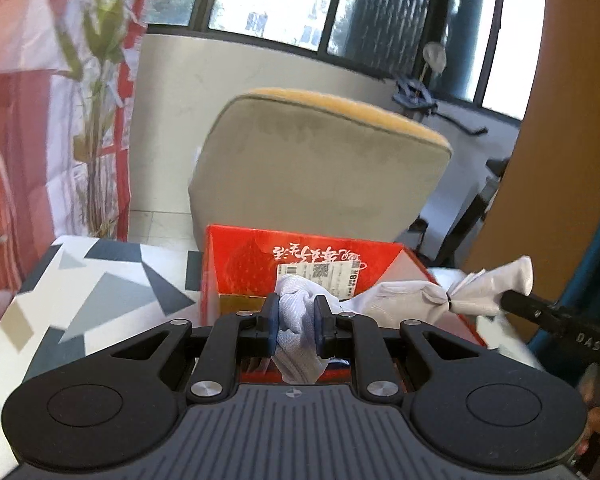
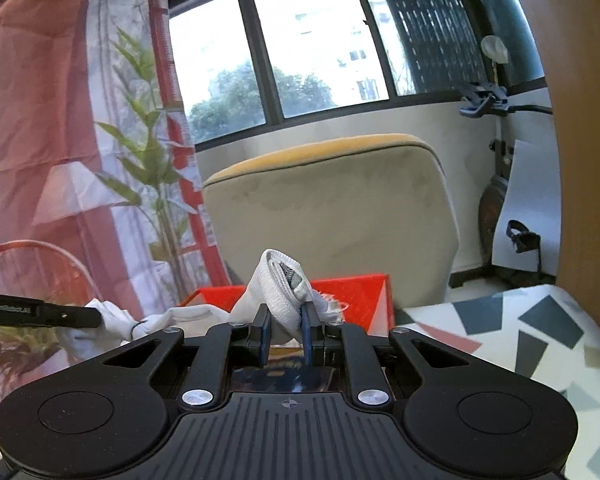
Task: Organize soft objects
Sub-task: 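Lower the grey cloth into the box and open both grippers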
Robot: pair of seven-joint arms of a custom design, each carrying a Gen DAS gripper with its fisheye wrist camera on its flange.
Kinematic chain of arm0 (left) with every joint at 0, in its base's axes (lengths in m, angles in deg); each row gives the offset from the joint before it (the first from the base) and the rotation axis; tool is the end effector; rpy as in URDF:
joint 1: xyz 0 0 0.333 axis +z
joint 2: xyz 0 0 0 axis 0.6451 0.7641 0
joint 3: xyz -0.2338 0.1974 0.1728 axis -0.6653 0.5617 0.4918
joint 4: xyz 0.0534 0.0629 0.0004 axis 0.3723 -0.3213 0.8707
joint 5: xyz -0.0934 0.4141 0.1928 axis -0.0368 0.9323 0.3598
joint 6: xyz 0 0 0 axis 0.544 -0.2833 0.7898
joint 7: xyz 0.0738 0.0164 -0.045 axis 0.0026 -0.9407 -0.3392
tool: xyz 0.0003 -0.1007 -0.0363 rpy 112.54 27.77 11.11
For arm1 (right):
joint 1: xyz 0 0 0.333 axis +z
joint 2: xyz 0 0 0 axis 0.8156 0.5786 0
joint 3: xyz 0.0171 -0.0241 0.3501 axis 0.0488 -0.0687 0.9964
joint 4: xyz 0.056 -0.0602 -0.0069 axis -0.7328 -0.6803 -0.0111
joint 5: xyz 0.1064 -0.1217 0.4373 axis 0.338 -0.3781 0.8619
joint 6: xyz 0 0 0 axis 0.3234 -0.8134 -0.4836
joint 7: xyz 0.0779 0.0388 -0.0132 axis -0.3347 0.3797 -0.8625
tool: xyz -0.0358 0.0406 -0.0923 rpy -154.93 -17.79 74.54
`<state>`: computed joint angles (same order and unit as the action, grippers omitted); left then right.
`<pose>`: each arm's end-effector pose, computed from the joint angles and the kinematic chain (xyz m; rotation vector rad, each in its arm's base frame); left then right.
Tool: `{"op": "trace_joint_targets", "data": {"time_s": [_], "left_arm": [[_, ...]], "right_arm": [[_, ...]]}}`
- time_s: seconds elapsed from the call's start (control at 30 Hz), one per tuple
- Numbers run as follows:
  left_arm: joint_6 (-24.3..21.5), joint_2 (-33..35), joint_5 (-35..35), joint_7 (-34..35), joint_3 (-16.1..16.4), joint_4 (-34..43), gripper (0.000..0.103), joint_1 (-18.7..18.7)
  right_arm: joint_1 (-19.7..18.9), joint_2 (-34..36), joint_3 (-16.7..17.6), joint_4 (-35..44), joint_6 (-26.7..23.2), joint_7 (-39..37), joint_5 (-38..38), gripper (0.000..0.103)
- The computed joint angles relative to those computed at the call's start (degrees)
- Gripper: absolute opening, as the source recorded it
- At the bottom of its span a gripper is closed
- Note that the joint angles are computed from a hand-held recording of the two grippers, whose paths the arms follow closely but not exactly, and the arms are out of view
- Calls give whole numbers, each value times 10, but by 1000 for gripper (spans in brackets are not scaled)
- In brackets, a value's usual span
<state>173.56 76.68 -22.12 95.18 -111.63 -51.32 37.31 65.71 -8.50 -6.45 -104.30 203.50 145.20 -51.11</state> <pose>0.7164 -0.2744 0.5945 -1.3780 1.9305 -1.2850 0.5931 0.0846 0.5401 -1.1733 1.4872 -0.8381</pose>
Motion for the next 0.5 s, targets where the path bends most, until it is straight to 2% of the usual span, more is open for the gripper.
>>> {"op": "trace_joint_targets", "data": {"time_s": [0.03,0.17,0.27,0.33,0.4,0.47,0.5], "left_arm": [[-12,14,30,-21,22,20,18,-23],[-68,60,117,-81,73,89,18,-74],[-106,90,158,-116,92,129,18,-91],[-129,110,178,-133,99,157,18,-96],[-143,122,198,-146,106,174,18,-102],[-153,134,212,-150,107,190,18,-104],[-157,139,219,-151,109,198,18,-106]], "right_arm": [[-2,7,0,11,-8,-6,5,14],[-7,38,1,53,-51,-45,39,14],[6,62,-4,86,-83,-109,104,14],[44,78,-30,109,-100,-183,181,14],[97,93,-76,131,-118,-236,241,14],[111,103,-90,140,-130,-234,242,14],[128,109,-109,144,-136,-229,241,14]]}}
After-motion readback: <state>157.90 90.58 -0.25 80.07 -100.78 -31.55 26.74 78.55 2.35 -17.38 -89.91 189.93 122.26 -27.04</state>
